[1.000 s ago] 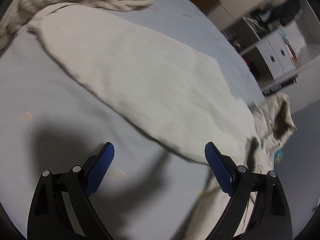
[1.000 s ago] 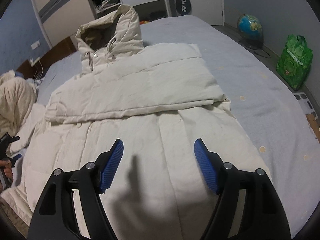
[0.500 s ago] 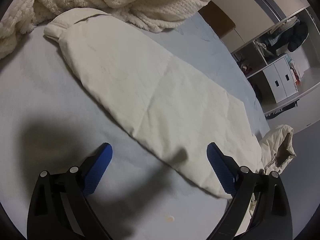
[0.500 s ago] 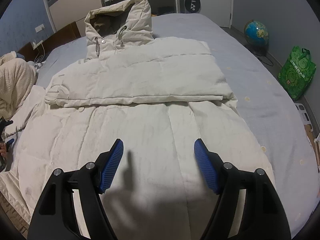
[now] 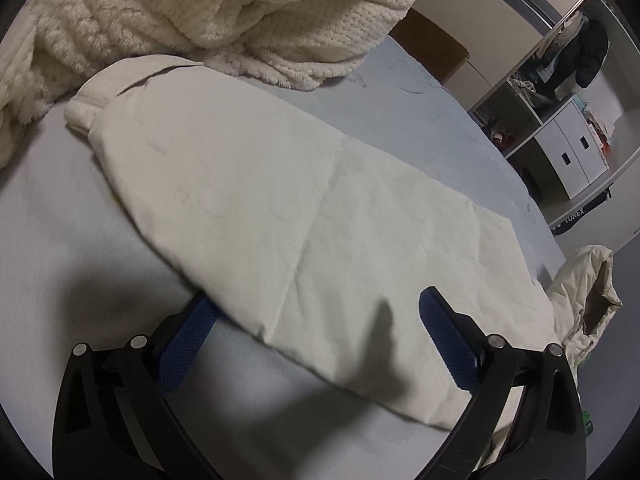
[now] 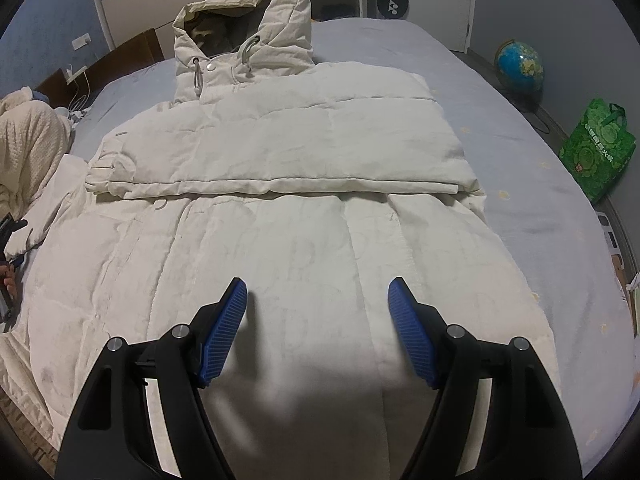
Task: Fold large clothes
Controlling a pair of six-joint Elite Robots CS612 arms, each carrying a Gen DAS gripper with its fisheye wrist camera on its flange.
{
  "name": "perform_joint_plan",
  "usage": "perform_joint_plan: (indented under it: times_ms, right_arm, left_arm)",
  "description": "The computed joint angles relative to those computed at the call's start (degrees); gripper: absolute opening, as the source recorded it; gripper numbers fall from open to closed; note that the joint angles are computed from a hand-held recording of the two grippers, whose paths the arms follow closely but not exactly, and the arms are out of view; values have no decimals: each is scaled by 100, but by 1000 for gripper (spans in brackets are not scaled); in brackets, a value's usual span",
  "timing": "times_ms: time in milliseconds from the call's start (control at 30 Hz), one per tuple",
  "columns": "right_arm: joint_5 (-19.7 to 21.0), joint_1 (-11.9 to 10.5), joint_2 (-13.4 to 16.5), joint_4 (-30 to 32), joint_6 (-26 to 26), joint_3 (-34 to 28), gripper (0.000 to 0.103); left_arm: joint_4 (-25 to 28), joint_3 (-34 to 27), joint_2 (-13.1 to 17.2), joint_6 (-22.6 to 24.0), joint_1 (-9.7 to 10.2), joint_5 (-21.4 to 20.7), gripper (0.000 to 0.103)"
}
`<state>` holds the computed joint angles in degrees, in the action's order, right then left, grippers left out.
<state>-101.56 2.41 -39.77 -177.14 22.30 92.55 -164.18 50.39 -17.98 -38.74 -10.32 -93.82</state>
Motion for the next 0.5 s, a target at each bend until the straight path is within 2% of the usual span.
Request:
perform_joint_plan:
  times_ms: [200, 267, 300, 333, 367, 433, 500]
  right_arm:
    - [-2, 9, 22, -21, -27, -27, 70]
    - [17, 3, 25, -50, -9, -22, 70]
    - [32, -3, 25, -57, 7, -20, 70]
    - [39, -4, 24, -65, 19, -16, 70]
    - [47, -6, 26, -72, 30, -17, 70]
    - [56, -10, 28, -75, 33, -18, 70]
    - [69, -12, 26, -99, 33, -13, 70]
  left_arm:
    - [84, -293, 135, -141, 98, -251, 95]
    - [15, -293, 145, -278, 132, -263, 77]
    - [-34, -244, 130, -460, 160, -231, 55]
    - [-32, -218, 124, -626, 190, -264, 24]
    - [-100, -191, 139, -877, 247, -450, 19]
    - [-572, -98, 176, -1276, 334, -799, 8]
    - [-828, 46, 106, -1083, 319, -707, 5]
